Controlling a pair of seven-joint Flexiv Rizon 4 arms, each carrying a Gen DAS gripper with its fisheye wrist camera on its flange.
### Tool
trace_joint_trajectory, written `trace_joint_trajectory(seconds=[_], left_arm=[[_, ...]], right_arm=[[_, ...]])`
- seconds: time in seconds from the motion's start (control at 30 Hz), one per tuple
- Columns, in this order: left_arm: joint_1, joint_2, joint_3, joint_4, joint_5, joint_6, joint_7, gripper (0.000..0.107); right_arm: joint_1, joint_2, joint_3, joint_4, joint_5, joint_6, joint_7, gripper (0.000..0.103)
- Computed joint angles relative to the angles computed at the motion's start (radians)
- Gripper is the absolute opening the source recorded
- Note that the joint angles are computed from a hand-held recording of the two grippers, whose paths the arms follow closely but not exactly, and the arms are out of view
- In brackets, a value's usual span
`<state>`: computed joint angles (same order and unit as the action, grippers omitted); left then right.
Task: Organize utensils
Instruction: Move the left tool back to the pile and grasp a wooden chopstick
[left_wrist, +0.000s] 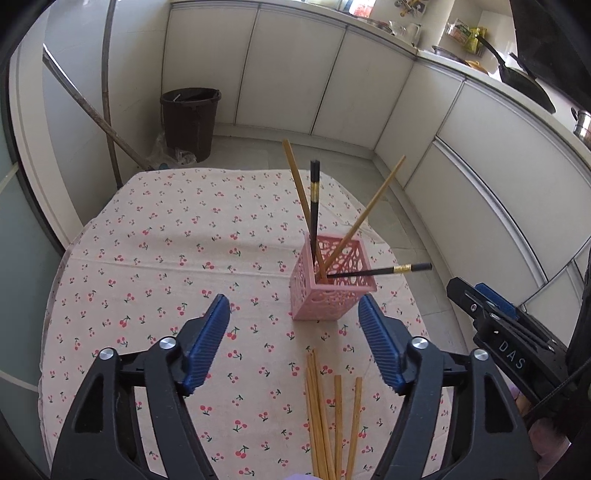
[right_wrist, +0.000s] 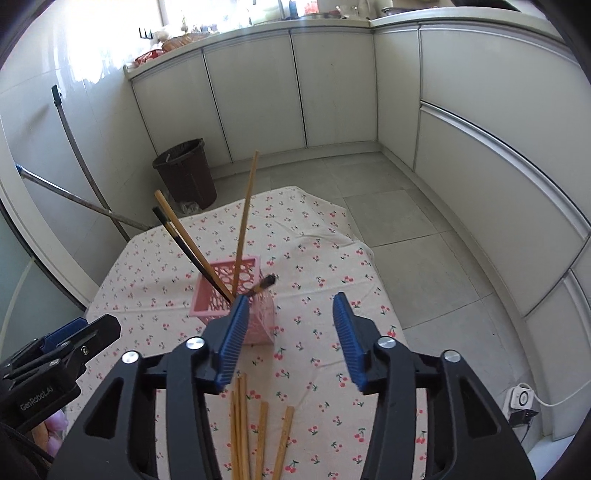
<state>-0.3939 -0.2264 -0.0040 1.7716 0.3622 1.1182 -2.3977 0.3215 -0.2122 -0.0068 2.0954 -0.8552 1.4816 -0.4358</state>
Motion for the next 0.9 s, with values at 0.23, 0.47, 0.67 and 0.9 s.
trace_joint_trajectory(seconds=[0.23, 0.47, 0.67, 0.9], left_arm=[[-0.014, -0.016, -0.003, -0.017, 0.022, -0.048, 0.007, 0.078], [0.002, -0.050, -0.028, -0.024, -0.065, -0.117, 0.073, 0.096], [0.040, -0.106, -0.057, 0.001, -0.257, -0.189, 0.169, 0.096], [0.039, -0.164, -0.054, -0.013, -0.347, -0.278, 0.201, 0.096]], right_arm=[[-0.020, 0.008, 0.019, 0.020, 0.010, -0.081, -0.003, 0.058], [-0.050, 0.030, 0.043, 0.062, 0.056, -0.116, 0.011, 0.091], [-0.093, 0.040, 0.156, 0.072, 0.416, -0.230, -0.212, 0.096], [-0.099, 0.065, 0.223, 0.066, 0.788, -0.359, -0.435, 0.096]])
